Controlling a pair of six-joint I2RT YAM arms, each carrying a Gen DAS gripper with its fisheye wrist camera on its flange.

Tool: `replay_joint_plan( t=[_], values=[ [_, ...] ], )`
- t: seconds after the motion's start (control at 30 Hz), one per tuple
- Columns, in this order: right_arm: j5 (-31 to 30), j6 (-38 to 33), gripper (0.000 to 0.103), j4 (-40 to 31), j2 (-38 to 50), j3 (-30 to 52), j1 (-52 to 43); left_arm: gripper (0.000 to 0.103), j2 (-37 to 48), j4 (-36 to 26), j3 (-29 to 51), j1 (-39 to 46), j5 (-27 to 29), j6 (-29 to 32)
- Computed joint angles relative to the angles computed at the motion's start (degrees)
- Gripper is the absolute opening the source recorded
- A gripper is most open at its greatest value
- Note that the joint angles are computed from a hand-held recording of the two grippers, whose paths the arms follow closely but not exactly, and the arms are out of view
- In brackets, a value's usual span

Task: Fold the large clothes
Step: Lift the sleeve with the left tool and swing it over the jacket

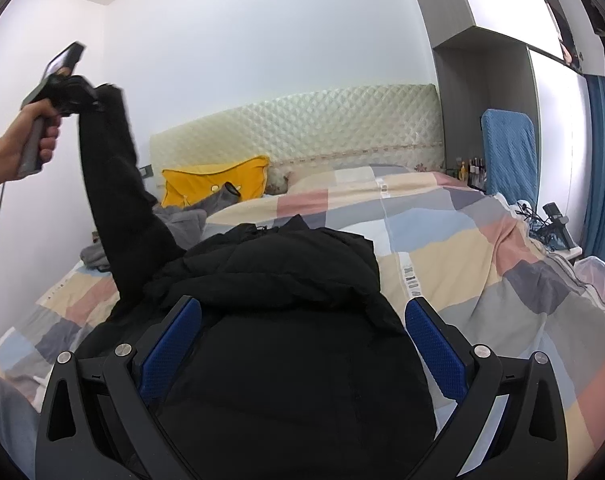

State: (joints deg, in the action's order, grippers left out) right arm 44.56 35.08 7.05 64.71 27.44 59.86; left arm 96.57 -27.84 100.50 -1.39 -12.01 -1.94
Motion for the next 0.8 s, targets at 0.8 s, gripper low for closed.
replay_joint_plan(
  t=[0.8],
  values=[
    [2.22, 1.55, 0.103, 1.83, -7.77, -5.83, -2.74, 0.005, 21.13, 8.75, 0.31, -28.26, -6.87, 4.46]
  ],
)
